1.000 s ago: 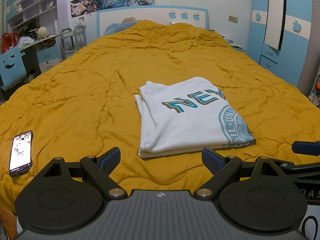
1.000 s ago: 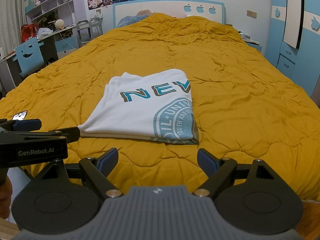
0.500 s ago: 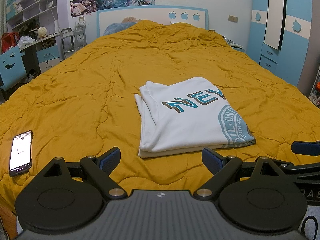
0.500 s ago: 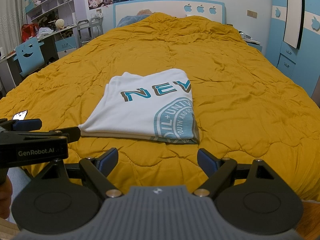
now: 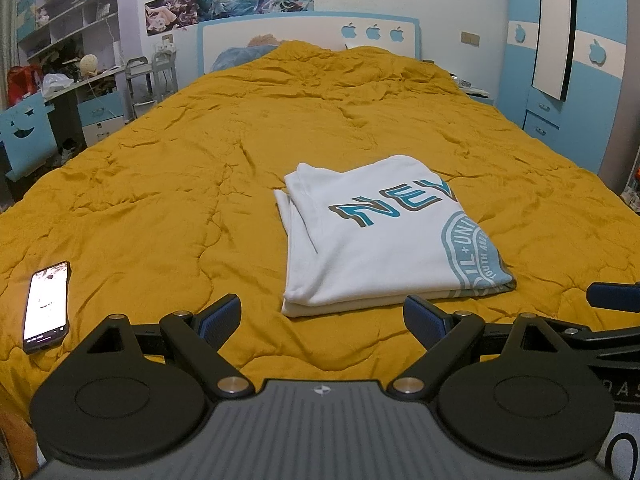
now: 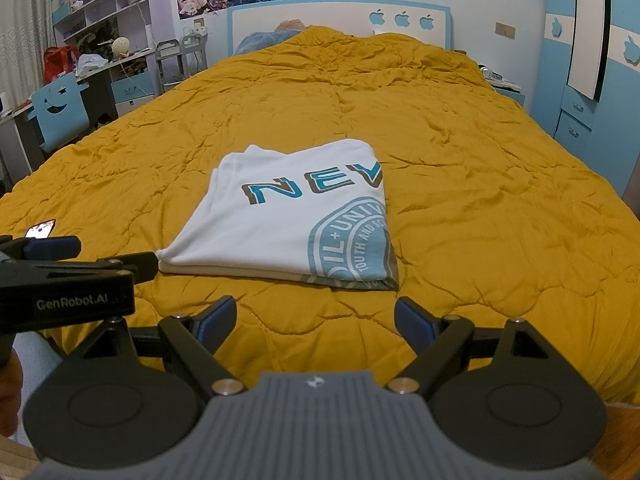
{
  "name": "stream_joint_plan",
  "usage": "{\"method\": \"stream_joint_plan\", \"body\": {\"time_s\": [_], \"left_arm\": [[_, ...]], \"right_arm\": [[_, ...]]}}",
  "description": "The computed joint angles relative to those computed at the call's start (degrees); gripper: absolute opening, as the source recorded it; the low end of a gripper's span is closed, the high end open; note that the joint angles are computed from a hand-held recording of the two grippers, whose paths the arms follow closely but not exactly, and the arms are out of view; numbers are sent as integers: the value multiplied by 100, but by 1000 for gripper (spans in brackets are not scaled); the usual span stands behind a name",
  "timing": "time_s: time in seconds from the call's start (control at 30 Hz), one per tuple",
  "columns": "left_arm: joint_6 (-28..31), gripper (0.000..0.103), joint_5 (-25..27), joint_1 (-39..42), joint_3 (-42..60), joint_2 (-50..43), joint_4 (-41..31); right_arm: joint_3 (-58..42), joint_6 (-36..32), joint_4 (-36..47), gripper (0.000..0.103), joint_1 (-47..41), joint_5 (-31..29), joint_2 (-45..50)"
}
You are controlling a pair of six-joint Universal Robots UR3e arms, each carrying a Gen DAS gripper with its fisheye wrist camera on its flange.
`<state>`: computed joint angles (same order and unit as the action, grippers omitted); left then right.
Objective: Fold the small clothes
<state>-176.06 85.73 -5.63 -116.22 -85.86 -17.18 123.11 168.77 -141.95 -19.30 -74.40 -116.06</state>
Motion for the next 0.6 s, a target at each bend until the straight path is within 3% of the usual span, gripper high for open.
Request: {"method": "stream_joint_plan", "body": {"time_s": [0.6], "left_arm": [[135,103,-73,50,-76,24,136]], "right_arm": [[-7,12,-16,82,28,-24,22]]}}
